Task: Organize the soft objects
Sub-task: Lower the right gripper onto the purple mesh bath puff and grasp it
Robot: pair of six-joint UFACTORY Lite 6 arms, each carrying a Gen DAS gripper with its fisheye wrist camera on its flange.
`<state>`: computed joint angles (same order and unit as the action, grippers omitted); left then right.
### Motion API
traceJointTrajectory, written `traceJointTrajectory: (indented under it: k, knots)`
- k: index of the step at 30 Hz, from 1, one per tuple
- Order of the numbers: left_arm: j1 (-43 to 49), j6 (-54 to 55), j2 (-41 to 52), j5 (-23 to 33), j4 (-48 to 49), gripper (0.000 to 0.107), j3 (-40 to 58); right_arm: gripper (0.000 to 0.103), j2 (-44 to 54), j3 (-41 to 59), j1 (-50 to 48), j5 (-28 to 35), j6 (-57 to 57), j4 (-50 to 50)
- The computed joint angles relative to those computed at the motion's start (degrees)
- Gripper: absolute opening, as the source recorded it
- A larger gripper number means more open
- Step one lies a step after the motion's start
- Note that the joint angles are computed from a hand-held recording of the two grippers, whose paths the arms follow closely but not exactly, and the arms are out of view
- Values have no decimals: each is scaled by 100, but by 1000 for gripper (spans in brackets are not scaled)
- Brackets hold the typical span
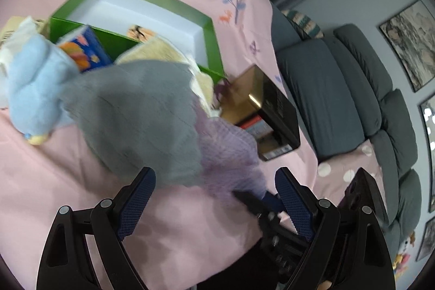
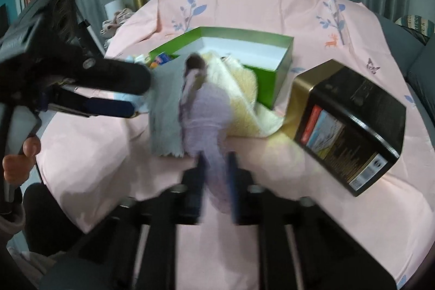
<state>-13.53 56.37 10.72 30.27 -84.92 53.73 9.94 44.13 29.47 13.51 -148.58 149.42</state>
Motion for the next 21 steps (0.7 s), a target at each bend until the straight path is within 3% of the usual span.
traceJointTrajectory:
  k: [5,12,13,14,15,17,21]
  knots:
    - [-273,-160,44,112,240,90,-90,7,-548,-639,167,546,1768,-2117]
    - [-280,-655,-44,-84,1005,87,-731,11,-139,-554,676,594,2003,-2339]
    - [-198,-569,-91,-113,952,74,-873,14,-48,-463,693,491,2171,-2461]
    - [-105,-442,-89,-48,856,60,-958,26,-17,-426,659,457,2438,-2699]
    - [-6,-303,-89,42,778,56,-1042,42,-64,-474,639,440,2506,-2729]
    - [6,-65,-131,-12,661,54,-1166,58,-203,-540,546,340,2623,-2797]
    - [-58,327,-32,31,339,43,-1162,60,-452,-702,274,203,2898,-3012]
